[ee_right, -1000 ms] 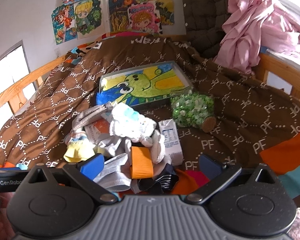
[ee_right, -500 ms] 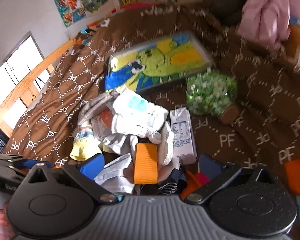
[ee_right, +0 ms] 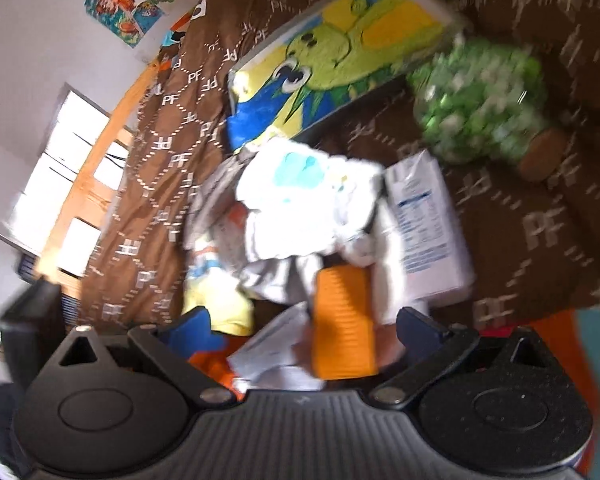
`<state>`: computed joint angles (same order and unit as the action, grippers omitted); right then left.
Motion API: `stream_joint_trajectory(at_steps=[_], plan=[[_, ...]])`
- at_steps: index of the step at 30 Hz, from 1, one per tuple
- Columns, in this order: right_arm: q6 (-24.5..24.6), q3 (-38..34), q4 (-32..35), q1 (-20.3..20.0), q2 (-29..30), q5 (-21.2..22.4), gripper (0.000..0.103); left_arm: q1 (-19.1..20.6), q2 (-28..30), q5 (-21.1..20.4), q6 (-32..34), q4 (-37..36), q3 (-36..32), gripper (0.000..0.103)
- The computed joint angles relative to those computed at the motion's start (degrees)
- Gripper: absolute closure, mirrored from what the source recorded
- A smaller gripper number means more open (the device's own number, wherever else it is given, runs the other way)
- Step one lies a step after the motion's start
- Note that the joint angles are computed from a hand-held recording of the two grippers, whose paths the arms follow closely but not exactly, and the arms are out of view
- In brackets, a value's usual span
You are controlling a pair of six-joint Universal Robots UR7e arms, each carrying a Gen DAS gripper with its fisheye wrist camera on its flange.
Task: Organize soft objects
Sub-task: 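Grasp the grey face mask with the left tool while the right tool grasps the orange comb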
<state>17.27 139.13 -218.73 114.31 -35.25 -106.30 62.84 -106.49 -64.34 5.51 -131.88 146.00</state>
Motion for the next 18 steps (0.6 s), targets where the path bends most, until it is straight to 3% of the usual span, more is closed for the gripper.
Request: stream_joint_trajectory(at_steps=[3, 12, 18], plan=[[0.6, -0.6, 1.4, -2.0, 0.5, 3.5, 0.007, 1.5, 2.9, 0.1, -0.6, -1.5, -0.3, 0.008], [3.6, -1.8, 7.8, -1.4, 0.2, -0.5, 0.015, 2.6, 5.5, -0.2, 2.1, -4.4, 0.1, 0.023], [6.6, -1.2, 9.4, -2.8, 0.2, 0.4, 0.018, 3.2, 4.4, -0.6, 0.6, -2.0, -0.8, 0.046]])
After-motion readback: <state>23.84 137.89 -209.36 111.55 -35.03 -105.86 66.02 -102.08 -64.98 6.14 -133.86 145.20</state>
